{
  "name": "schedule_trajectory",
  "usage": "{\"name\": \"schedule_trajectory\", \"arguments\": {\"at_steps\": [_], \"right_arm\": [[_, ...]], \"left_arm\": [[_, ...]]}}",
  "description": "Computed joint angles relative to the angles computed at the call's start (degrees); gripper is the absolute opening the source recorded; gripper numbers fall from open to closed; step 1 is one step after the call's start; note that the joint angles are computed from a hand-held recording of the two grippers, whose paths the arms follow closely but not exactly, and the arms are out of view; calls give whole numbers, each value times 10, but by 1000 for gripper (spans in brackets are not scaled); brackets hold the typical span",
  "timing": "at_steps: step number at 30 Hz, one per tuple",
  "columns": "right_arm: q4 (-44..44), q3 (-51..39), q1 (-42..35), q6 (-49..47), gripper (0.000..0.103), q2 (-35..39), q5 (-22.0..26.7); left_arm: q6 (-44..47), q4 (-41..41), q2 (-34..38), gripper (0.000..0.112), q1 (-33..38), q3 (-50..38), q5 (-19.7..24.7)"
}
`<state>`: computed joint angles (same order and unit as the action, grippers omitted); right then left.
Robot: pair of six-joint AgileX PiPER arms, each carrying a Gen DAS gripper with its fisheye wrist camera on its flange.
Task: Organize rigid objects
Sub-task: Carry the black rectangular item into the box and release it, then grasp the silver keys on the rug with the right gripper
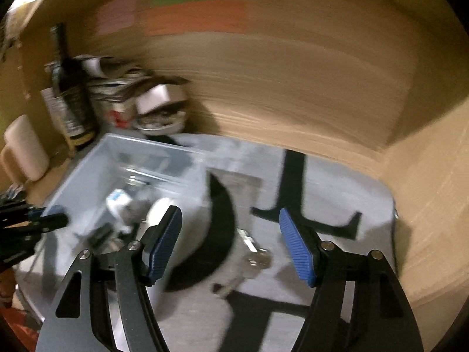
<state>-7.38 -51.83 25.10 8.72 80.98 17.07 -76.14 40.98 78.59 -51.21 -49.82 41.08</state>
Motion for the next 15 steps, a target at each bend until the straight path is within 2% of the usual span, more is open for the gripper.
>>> {"name": "schedule_trajectory", "arguments": {"at_steps": [6, 15], "right_arm": [[99, -7, -55, -85, 66, 48, 8], [189, -13, -67, -175, 66, 119, 42]], "left_arm": [[2, -1, 0, 14, 0, 1, 1], [4, -2, 0, 14, 2, 1, -1]]}}
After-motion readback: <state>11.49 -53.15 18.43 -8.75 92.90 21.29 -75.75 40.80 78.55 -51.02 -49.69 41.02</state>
